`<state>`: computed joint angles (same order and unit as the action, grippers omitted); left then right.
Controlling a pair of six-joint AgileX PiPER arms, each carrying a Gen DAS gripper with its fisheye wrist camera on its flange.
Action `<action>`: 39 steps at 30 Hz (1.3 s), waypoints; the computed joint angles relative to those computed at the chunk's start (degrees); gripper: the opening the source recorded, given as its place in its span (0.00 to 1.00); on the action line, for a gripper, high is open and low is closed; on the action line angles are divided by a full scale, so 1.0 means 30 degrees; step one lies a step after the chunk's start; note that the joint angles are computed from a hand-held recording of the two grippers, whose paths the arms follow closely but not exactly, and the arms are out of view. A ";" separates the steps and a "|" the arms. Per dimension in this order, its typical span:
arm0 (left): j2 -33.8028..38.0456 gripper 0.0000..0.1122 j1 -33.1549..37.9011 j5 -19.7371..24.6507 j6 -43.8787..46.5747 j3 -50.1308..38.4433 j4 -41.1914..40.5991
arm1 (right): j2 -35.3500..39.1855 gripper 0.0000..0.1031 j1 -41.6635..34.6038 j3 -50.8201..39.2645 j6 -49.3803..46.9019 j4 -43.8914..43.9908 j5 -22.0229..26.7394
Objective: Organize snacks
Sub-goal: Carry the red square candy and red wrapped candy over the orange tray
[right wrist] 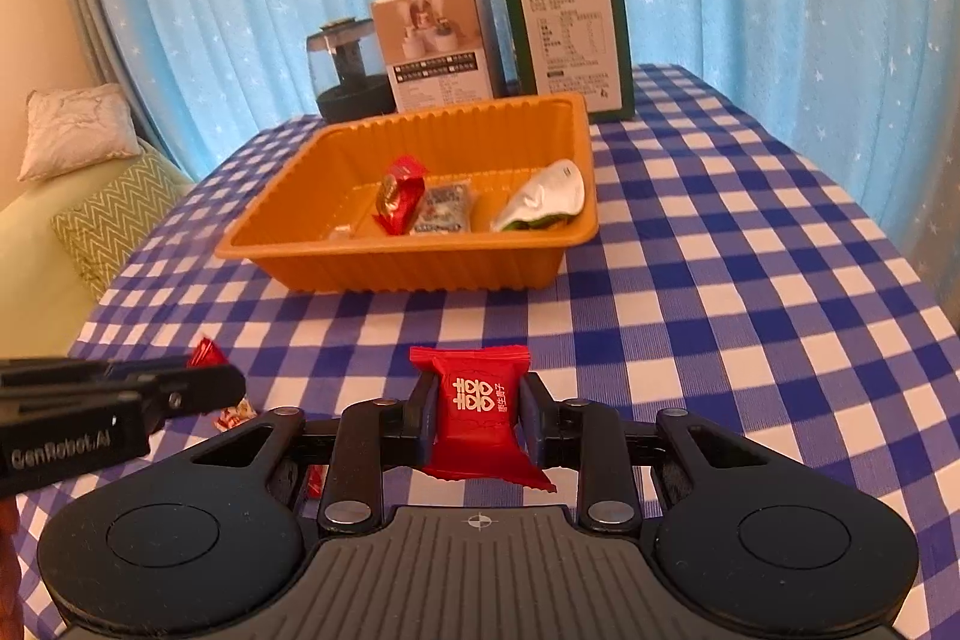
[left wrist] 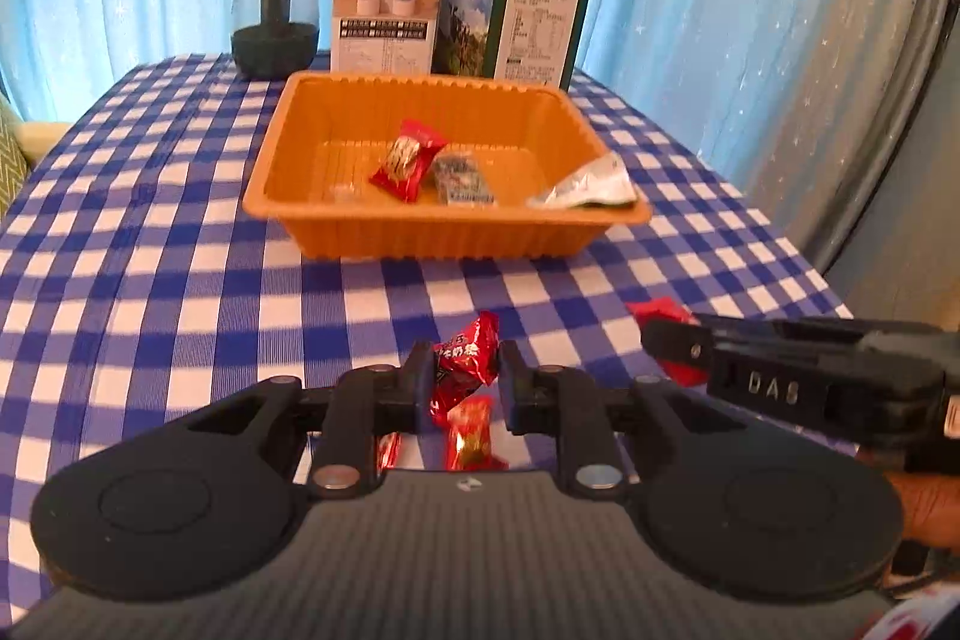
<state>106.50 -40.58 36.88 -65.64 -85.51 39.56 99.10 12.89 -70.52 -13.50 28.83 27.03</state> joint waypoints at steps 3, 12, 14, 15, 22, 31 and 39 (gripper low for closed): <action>0.0308 0.18 0.0139 0.0199 0.0923 -0.0881 -0.0362 | 0.0057 0.28 -0.0054 -0.0339 -0.0253 0.0113 -0.0013; 0.1469 0.18 0.0808 0.0761 0.3203 -0.3604 -0.1135 | 0.0361 0.28 -0.0201 -0.1525 -0.0931 0.0516 -0.0034; 0.1698 0.18 0.1031 0.0773 0.3581 -0.4061 -0.1291 | 0.0595 0.28 -0.0170 -0.1919 -0.1057 0.0618 -0.0056; 0.1810 0.18 0.1128 0.0787 0.3738 -0.4289 -0.1341 | 0.0735 0.28 -0.0143 -0.2145 -0.1078 0.0617 -0.0061; 0.2629 0.18 0.1889 0.0887 0.4709 -0.5793 -0.1797 | 0.2077 0.28 -0.0040 -0.4192 -0.1156 0.0598 0.0103; 0.3631 0.18 0.2867 0.1157 0.5628 -0.7345 -0.2485 | 0.4459 0.28 -0.0102 -0.7828 -0.0553 0.0225 0.0889; 0.4886 0.18 0.4208 0.1386 0.6672 -0.9197 -0.3563 | 0.7389 0.28 -0.0376 -1.2119 0.1051 -0.0354 0.2404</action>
<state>121.16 -27.96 41.04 -45.63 -113.10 28.87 121.27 11.76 -106.88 -10.35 27.77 34.24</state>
